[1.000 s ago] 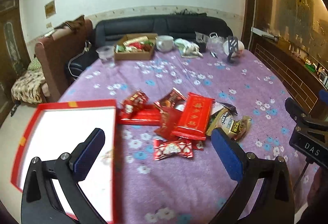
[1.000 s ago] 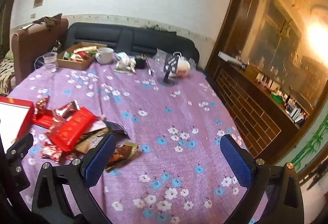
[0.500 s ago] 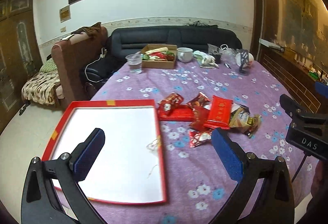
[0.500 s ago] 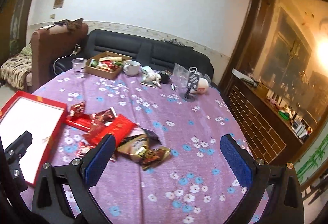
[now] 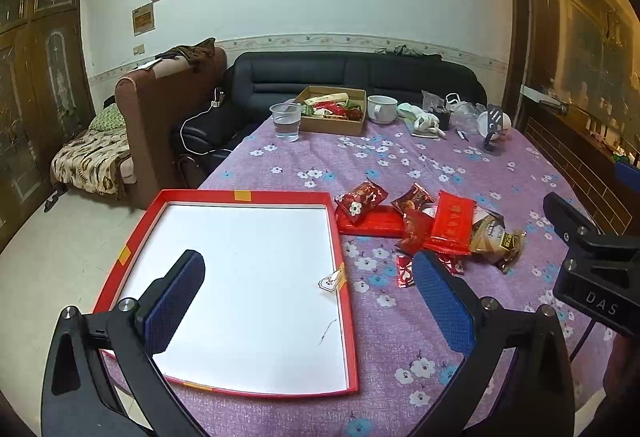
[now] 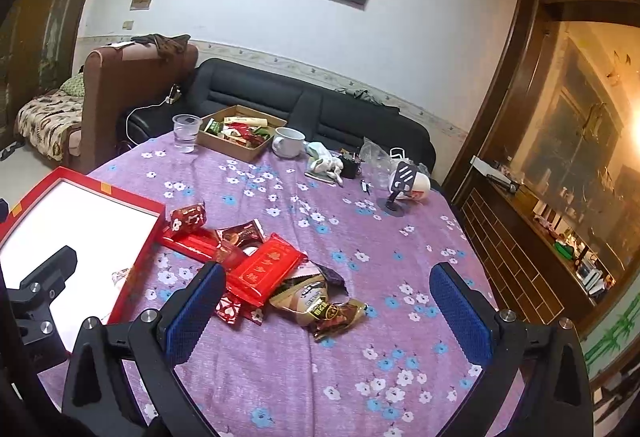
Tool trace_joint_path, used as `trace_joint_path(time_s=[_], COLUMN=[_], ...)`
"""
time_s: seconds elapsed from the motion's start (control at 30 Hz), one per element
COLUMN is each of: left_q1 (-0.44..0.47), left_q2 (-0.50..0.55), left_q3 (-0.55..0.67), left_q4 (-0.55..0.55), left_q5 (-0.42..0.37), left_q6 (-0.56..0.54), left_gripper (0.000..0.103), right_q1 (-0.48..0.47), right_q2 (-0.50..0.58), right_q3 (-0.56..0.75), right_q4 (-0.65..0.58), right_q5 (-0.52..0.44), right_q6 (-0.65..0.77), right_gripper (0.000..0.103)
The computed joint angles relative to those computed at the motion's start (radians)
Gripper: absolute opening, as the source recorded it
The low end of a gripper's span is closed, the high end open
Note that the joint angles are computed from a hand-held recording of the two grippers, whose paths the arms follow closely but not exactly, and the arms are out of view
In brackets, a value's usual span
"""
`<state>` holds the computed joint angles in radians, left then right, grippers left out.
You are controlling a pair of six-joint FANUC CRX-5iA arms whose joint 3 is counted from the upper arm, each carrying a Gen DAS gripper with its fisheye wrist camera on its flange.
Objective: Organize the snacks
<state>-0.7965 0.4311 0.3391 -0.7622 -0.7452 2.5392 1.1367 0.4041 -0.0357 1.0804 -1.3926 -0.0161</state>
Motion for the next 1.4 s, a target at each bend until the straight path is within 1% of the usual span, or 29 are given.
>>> trace_joint_path(time_s=[0.37,0.77,1.23,1.33,1.4], left_q1=[-0.002,0.002,-0.001,-0.001,0.004], left_q2=[0.015,0.031,0.044,0.06,0.078], left_q3=[0.019,0.039,0.056,0.076,0.099], left_q4=[-0.002,-0.001,0.001,-0.008,-0.002], left_q5=[-0.017,-0.041,-0.063,-0.086,-0.11], left_q6=[-0.002,-0.01,-0.03,-0.047,-0.078], left_gripper=[0.103,0.103,0.103,0.103,0.103], right_q1=[-0.01,-0.02,-0.024,-0.033,-0.054], right_q2=[0.007,0.008,0.007,-0.007,-0.038], right_q3=[0.002,-0.003,-0.005,-0.025,-0.065], right_q4=[0.004,0.012,0.013,0.006,-0.011], right_q5=[0.028,0.081,0.099,0.127,0.179], right_q6=[0.011,0.0,-0.001,-0.009,-0.029], right_gripper=[0.102,0.102,0.102,0.102,0.102])
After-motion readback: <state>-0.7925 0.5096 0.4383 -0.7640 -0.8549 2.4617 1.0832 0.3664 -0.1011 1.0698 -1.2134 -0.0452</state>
